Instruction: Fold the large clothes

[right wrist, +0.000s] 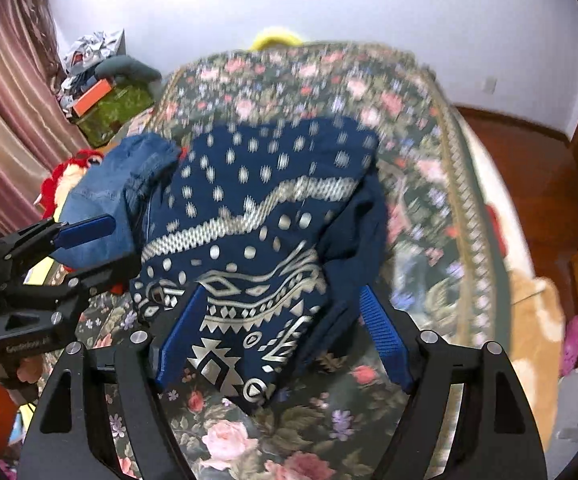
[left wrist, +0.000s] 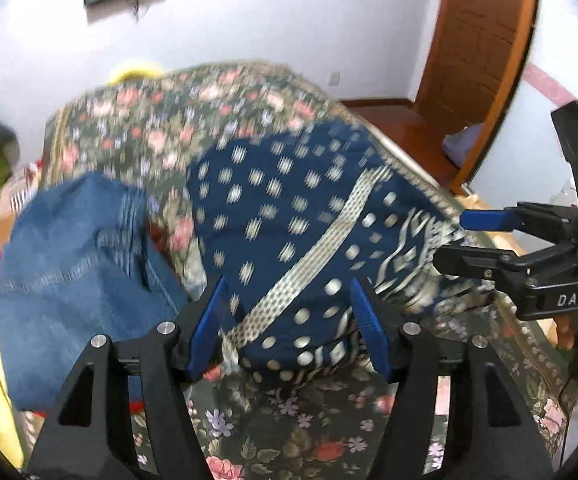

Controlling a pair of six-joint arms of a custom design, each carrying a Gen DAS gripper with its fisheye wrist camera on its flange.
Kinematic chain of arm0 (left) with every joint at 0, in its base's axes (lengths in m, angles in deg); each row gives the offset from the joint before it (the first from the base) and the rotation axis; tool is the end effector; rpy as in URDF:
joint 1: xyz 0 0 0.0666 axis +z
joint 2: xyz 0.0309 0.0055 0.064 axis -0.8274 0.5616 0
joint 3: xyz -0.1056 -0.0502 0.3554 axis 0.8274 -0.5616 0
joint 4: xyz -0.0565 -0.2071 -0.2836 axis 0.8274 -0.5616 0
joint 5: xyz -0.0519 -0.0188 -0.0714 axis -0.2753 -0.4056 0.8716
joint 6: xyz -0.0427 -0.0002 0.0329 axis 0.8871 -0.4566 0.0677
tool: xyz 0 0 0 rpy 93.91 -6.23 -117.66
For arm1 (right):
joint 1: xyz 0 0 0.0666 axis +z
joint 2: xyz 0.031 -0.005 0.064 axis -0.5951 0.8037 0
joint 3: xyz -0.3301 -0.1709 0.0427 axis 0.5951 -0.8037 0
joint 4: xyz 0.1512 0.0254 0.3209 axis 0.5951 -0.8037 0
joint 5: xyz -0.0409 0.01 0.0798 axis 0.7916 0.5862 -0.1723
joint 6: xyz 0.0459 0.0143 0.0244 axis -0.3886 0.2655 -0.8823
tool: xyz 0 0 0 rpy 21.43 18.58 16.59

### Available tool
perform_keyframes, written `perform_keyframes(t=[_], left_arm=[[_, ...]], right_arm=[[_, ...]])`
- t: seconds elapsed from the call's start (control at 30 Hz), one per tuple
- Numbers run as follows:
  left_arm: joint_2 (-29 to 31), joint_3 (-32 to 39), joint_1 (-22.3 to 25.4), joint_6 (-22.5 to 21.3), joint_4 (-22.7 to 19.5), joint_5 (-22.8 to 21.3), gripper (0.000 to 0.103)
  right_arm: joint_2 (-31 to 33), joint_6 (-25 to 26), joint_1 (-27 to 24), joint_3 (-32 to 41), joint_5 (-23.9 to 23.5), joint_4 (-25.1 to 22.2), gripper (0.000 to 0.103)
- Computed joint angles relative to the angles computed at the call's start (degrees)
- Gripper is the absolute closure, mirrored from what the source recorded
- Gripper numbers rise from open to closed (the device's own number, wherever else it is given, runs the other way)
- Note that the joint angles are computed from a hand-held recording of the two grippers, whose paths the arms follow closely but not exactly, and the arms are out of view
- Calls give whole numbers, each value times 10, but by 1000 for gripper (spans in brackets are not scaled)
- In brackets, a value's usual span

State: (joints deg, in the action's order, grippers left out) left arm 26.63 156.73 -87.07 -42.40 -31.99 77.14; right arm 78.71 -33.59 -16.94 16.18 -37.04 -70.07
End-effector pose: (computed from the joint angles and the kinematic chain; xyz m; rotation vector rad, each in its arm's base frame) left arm 0.4333 -0.2598 0.4339 0.3760 2.4671 -0.2139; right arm 0.3803 0.1416 0.4391 -0.2365 2.5141 0.4622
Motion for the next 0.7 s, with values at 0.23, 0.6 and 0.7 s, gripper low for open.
perform_keyframes(t=[0.23,0.6,0.7], left_arm=[[13,-46,-16,-23,18,-37,33],[-16,-80,-12,-10,15,-20,33],[-32,-90,-10,-3,16,-20,33]], right_arm=[[9,-19,-32,-34,-14,-10,27],[-25,-33,-51,-78,-5,-14,24],[-39,-28,-47,-71,1,-22,24]])
